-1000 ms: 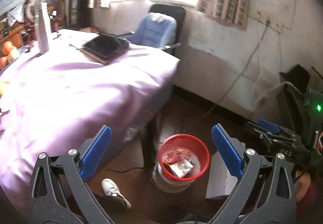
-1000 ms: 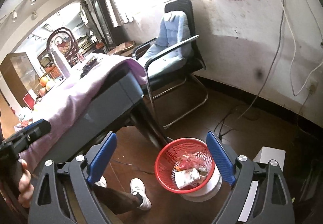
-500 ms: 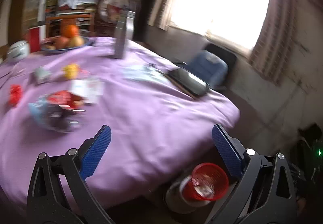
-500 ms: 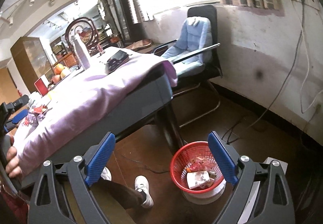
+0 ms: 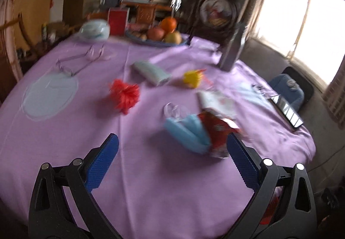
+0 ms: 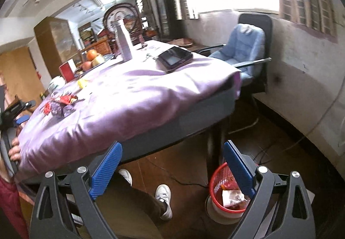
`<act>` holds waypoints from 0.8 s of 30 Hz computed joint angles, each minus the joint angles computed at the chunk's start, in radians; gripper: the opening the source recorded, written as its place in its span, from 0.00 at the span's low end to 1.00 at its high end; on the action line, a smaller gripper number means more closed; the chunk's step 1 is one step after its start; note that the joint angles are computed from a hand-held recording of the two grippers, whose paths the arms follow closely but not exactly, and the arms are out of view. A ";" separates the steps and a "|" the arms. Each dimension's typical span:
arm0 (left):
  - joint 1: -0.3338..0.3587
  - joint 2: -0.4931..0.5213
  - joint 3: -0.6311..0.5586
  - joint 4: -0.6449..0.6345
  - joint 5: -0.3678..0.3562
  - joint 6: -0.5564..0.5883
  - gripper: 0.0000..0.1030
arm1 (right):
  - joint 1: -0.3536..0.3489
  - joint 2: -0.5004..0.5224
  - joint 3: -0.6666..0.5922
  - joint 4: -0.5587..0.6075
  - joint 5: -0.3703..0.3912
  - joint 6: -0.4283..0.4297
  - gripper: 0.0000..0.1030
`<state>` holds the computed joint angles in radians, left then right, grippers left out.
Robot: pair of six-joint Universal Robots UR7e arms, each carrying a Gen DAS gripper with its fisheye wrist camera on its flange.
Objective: Collect trash
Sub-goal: 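Approach the blue face mask with the left tool while the right tool grasps the red chip bag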
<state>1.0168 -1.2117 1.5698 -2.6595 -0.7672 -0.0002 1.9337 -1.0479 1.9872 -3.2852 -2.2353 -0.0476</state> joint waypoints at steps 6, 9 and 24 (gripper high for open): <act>0.048 0.062 -0.125 0.211 -0.071 -0.094 0.93 | 0.015 0.010 -0.011 0.002 -0.035 -0.026 0.90; 0.064 0.119 -0.213 0.344 -0.112 -0.122 0.93 | 0.013 -0.001 -0.006 0.007 -0.033 -0.009 0.90; 0.105 0.059 -0.210 0.317 -0.071 -0.078 0.93 | 0.024 0.053 -0.109 0.053 0.121 -0.026 0.92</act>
